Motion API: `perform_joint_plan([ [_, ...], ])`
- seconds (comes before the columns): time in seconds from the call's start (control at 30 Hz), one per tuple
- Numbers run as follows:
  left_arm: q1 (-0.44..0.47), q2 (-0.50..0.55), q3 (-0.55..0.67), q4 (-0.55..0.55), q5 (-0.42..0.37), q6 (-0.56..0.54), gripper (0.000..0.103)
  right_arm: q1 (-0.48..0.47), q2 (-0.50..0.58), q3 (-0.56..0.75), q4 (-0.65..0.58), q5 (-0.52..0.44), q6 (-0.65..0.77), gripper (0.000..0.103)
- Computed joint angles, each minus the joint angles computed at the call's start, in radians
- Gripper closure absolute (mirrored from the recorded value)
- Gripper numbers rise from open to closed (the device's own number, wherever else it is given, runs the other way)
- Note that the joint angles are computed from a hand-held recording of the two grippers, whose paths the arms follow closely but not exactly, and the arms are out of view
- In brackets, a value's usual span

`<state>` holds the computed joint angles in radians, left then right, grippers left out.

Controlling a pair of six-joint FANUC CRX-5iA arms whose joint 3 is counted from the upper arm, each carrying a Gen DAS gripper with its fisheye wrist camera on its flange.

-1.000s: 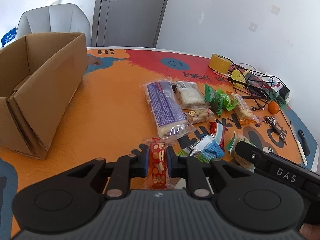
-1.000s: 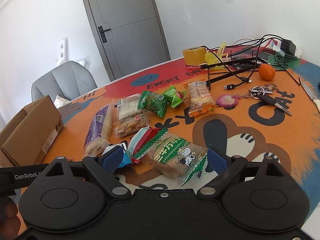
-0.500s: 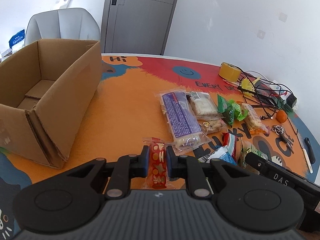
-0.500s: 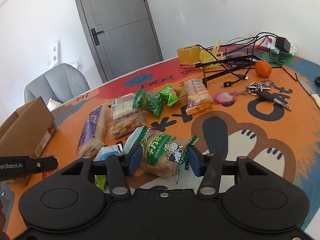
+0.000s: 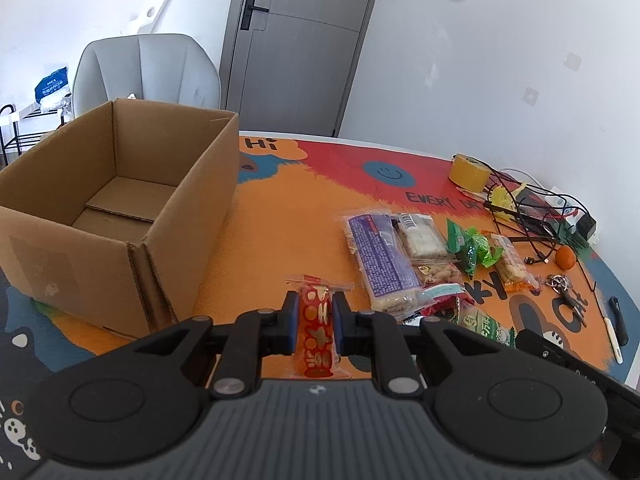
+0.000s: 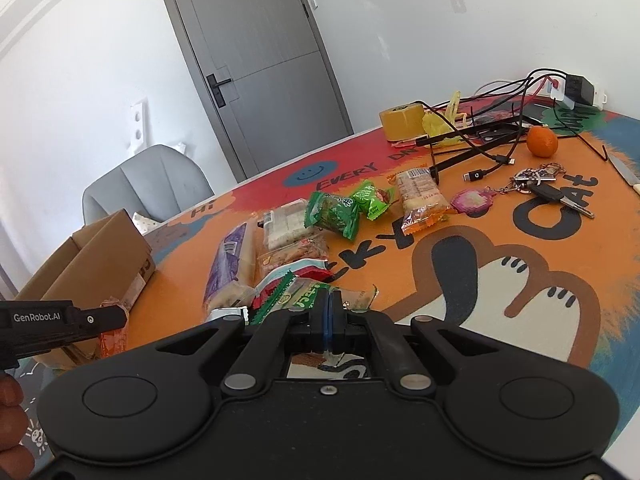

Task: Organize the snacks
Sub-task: 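Carry both snacks to the box and open the left tool over it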

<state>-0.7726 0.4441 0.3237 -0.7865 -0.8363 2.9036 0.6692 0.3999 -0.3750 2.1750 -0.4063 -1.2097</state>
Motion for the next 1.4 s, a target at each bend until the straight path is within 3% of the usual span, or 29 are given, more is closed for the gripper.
perform_joint_plan([
  [0.07,0.000,-0.004,-0.005,-0.006,0.000,0.009,0.087,0.011,0.001,0.006,-0.065,0.012,0.058,0.095],
  [0.1,0.001,-0.005,-0.006,-0.008,0.000,0.011,0.087,0.002,0.002,0.010,-0.037,0.026,0.029,0.091],
  [0.13,0.003,-0.006,-0.010,-0.008,0.004,0.013,0.087,-0.006,0.005,0.014,-0.003,0.030,0.002,0.066],
  [0.17,0.004,-0.007,-0.012,-0.007,0.006,0.013,0.087,0.001,0.010,0.017,-0.018,0.018,0.015,0.033],
  [0.2,0.006,-0.006,-0.014,-0.006,0.008,0.012,0.087,0.019,0.020,0.020,-0.061,-0.015,0.044,0.022],
  [0.23,0.010,-0.006,-0.017,-0.002,0.011,0.010,0.087,0.029,0.029,0.026,-0.090,-0.031,0.066,0.019],
  [0.33,0.024,-0.002,-0.024,0.018,0.022,0.003,0.087,0.045,0.062,0.067,-0.194,-0.011,0.136,0.020],
  [0.47,0.037,-0.001,-0.031,0.032,0.029,-0.002,0.087,0.108,0.116,0.135,-0.410,-0.076,0.313,0.020],
  [0.67,0.055,0.010,-0.025,0.047,0.034,-0.016,0.087,0.175,0.173,0.216,-0.612,-0.164,0.484,0.012],
  [0.73,0.058,0.017,-0.019,0.052,0.039,-0.022,0.087,0.183,0.181,0.224,-0.630,-0.165,0.511,0.009],
  [0.83,0.060,0.021,-0.015,0.062,0.047,-0.031,0.087,0.211,0.193,0.251,-0.712,-0.204,0.605,0.012],
  [0.9,0.057,0.022,-0.013,0.061,0.049,-0.035,0.087,0.229,0.205,0.273,-0.763,-0.242,0.671,0.020],
  [0.97,0.051,0.020,-0.012,0.054,0.048,-0.030,0.087,0.230,0.202,0.265,-0.747,-0.246,0.659,0.032],
  [1.17,0.035,0.007,-0.017,0.032,0.035,-0.011,0.087,0.211,0.166,0.208,-0.641,-0.213,0.557,0.048],
  [1.4,0.009,-0.029,-0.035,-0.027,0.009,0.040,0.087,0.199,0.134,0.167,-0.517,-0.207,0.445,0.052],
])
